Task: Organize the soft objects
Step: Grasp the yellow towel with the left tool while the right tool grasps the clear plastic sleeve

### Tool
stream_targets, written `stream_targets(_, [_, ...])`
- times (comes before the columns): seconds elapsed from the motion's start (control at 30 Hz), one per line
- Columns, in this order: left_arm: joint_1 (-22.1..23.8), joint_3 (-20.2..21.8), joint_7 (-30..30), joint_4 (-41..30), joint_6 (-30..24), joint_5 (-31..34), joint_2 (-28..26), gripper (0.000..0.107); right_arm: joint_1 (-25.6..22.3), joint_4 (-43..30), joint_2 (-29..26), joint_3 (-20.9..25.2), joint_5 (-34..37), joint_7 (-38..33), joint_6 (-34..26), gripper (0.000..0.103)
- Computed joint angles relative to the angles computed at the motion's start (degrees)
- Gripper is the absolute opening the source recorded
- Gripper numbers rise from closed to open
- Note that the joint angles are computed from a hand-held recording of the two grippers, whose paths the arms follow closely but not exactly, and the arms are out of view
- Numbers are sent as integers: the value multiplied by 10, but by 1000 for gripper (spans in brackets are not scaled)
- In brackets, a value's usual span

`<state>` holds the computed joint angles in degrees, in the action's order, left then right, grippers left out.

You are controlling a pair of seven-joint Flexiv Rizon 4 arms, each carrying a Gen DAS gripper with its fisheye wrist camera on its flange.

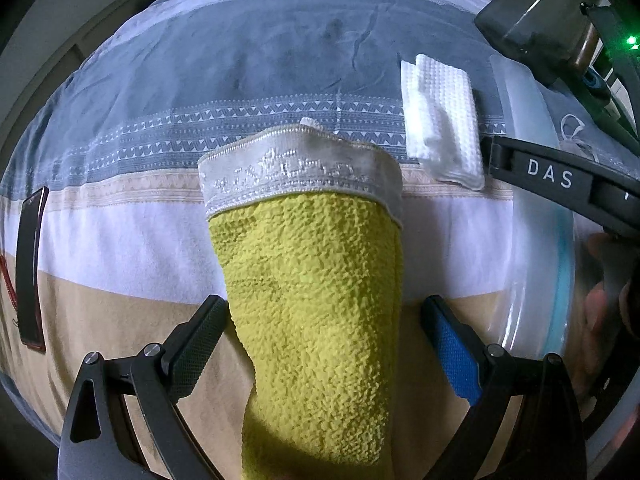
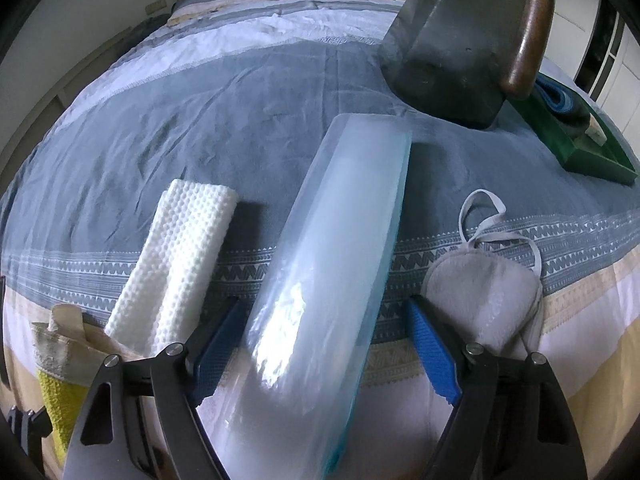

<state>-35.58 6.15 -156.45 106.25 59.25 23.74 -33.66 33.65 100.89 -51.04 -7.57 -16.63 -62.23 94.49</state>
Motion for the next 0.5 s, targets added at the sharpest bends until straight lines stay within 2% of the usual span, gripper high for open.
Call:
stream_targets(0.27, [-2,6,-3,-6,6,8,-13,95,1,0,-3,0,3,-4,4,80])
stream_targets(0.5, [-9,10,-11,-4,9,12,-13,93,16,-5,-5,-17,4,8,-4,54])
